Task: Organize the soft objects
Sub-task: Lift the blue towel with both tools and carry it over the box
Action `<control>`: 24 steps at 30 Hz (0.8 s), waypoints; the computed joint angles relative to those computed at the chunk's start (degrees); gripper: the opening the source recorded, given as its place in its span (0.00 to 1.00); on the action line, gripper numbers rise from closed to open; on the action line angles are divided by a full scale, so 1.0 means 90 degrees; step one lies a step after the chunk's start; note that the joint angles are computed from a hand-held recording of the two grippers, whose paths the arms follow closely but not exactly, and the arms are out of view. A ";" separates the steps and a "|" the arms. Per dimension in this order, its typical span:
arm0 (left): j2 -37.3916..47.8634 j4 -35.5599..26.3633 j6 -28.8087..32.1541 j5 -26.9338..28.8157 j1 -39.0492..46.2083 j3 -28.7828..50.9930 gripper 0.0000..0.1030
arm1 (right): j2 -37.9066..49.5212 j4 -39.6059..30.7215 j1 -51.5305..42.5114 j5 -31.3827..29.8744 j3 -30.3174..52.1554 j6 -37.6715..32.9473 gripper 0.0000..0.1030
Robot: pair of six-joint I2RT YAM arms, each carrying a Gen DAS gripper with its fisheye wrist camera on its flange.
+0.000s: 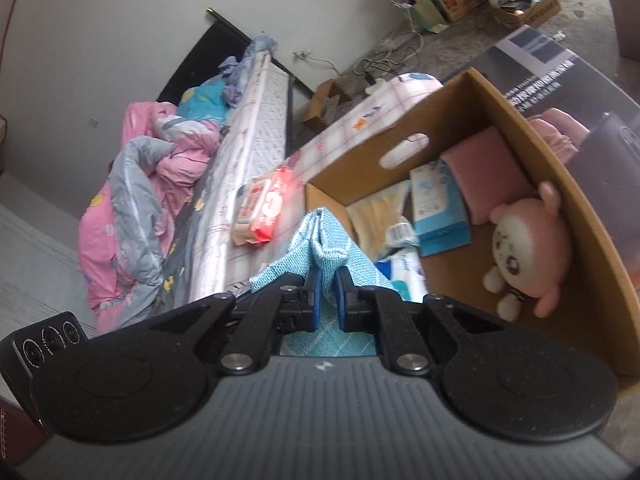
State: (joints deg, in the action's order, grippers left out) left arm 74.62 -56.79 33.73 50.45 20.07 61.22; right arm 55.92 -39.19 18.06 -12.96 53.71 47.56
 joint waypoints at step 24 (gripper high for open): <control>0.2615 0.2394 -0.3402 -0.2764 -0.1744 0.0662 0.10 | 0.2438 0.2558 -0.1368 -0.0825 -0.0609 -0.0470 0.08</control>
State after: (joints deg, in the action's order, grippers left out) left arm 98.15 -35.25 3.11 25.58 4.37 67.17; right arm 77.87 -16.16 5.75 -20.38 48.23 43.32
